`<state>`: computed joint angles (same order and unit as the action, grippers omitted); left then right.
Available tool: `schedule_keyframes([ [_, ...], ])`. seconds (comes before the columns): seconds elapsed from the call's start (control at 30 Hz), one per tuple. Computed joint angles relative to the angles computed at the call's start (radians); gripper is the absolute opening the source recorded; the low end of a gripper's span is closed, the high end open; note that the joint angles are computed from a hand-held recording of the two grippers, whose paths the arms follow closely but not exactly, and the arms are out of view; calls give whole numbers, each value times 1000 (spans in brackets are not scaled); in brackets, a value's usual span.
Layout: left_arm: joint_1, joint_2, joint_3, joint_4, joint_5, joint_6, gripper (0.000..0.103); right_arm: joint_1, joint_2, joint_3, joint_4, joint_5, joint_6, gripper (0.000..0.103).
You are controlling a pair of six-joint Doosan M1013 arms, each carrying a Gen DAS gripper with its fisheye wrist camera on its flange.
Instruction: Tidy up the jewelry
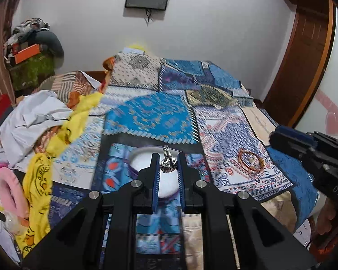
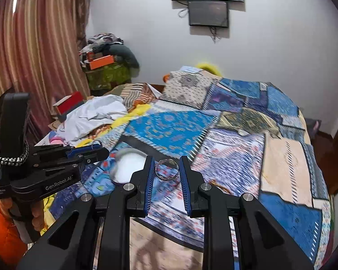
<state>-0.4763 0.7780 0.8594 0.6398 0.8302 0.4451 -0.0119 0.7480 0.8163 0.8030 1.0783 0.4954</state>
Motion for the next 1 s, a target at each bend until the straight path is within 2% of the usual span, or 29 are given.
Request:
schedule_keyframes([
  [0.23, 18, -39, 76, 27, -28, -54, 14, 39, 6, -1, 2, 0, -18, 20],
  [0.43, 38, -35, 93, -35, -62, -13, 13, 66, 50, -61, -32, 40, 34, 20],
  [0.77, 57, 39, 9, -242, -85, 196, 13, 90, 163, -232, -141, 185, 192, 20],
  [1.0, 56, 65, -23, -283, -66, 241, 13, 93, 206, -297, -168, 252, 238, 20],
])
